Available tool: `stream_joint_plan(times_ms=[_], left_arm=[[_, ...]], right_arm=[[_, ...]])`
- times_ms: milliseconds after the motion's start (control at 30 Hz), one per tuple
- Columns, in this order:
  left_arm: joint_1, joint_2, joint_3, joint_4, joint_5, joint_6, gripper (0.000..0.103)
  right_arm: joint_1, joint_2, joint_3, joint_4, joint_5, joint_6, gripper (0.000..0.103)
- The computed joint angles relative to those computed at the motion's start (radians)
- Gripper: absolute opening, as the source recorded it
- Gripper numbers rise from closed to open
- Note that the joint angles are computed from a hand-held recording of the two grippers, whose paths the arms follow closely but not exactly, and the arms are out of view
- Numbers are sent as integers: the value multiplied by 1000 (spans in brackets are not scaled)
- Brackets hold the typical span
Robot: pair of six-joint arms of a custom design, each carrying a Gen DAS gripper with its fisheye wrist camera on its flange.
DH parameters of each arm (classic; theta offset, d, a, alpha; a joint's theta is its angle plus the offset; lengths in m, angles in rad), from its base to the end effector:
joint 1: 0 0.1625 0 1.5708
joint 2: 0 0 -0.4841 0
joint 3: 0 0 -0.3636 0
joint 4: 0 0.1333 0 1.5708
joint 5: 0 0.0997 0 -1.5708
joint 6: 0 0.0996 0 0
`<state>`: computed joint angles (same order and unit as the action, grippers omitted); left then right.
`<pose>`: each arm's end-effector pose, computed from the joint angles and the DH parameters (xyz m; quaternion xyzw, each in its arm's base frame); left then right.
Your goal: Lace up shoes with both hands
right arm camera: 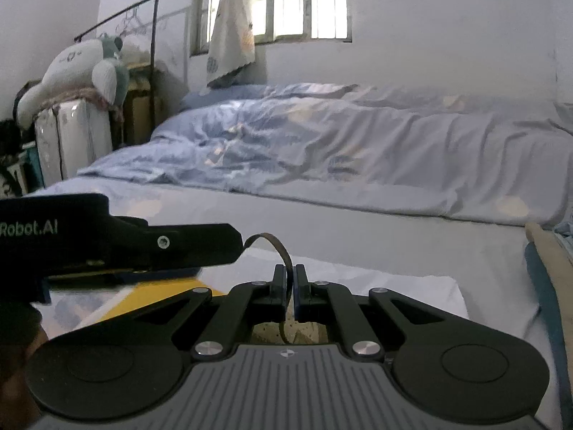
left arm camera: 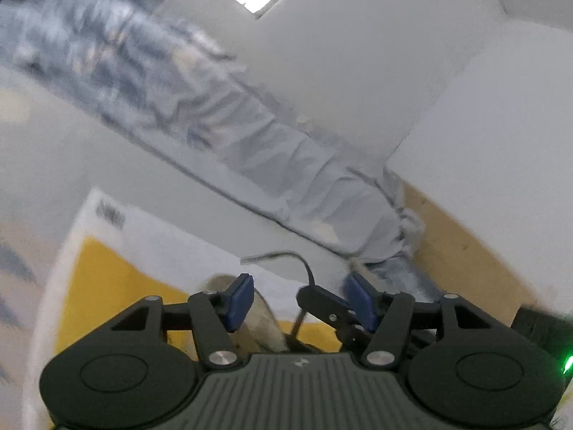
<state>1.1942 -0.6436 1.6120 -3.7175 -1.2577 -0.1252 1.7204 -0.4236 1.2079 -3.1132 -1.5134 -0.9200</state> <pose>-0.1119 -0.7289 0.2093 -0.0170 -0.8256 0.5639 0.0107 0.2626 -0.8094 0.1010 0.4824 -0.7936 0.3528 0.1143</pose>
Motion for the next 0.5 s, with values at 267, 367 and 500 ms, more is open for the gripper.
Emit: stream_joint_plan(times_ms=[267, 367, 500], left_arm=[[51, 0, -7, -45, -84, -239, 57], [59, 8, -10, -88, -93, -287, 55], [67, 18, -12, -132, -110, -336, 54]], right_arm=[[-13, -16, 48, -31, 91, -89, 3], [-13, -19, 64, -32, 95, -129, 3], [-13, -23, 79, -32, 89, -138, 3]])
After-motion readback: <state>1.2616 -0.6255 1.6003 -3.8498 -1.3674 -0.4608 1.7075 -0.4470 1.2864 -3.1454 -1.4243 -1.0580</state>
